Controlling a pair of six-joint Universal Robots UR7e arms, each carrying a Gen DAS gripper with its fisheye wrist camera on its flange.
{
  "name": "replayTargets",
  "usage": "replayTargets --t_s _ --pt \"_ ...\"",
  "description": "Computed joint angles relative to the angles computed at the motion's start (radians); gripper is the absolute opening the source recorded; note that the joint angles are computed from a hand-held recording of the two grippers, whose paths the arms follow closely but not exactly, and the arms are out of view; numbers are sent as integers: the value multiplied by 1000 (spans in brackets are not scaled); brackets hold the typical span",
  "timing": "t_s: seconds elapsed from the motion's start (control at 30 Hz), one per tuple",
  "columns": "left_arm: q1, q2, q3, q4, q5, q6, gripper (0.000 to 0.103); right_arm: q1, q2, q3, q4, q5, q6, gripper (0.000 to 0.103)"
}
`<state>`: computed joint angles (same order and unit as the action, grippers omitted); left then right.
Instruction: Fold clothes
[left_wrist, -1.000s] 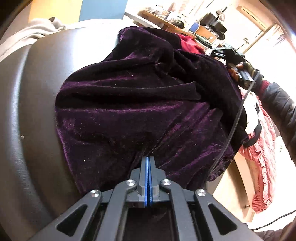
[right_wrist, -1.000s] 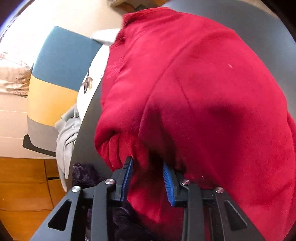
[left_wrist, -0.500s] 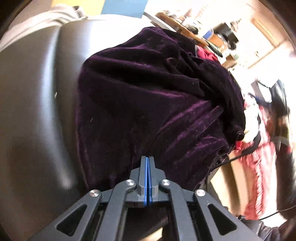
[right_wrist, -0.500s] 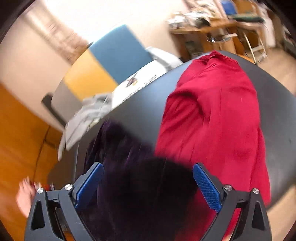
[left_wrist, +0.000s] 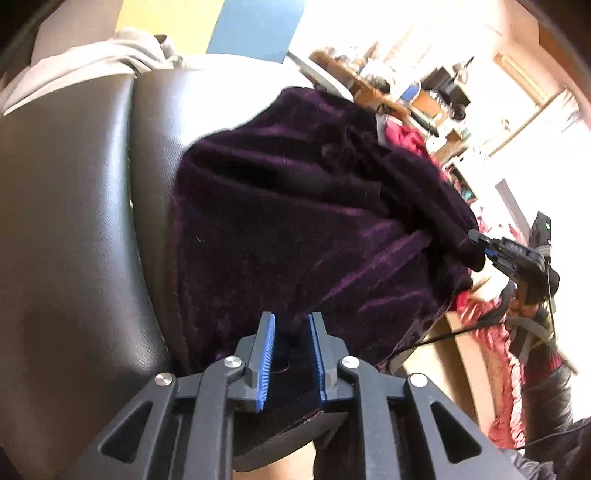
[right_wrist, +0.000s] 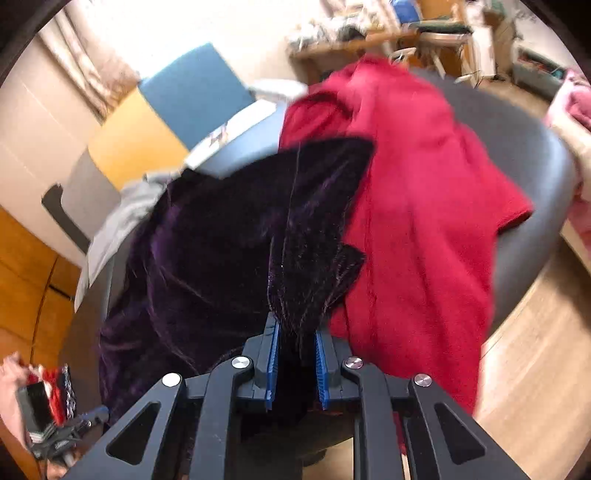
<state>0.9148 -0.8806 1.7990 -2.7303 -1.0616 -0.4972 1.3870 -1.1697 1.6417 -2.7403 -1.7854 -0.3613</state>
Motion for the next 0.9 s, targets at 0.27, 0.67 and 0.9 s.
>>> replayTargets --t_s 0.27,0.67,0.9 --pt "6 -121 95 -190 57 -51 19 38 1 -44 180 400 18 7" --pt "6 -258 204 -171 245 -168 19 253 322 -140 604 467 -229 1" --pt "59 -101 -1 -118 151 -17 22 161 230 -138 470 360 -133 44"
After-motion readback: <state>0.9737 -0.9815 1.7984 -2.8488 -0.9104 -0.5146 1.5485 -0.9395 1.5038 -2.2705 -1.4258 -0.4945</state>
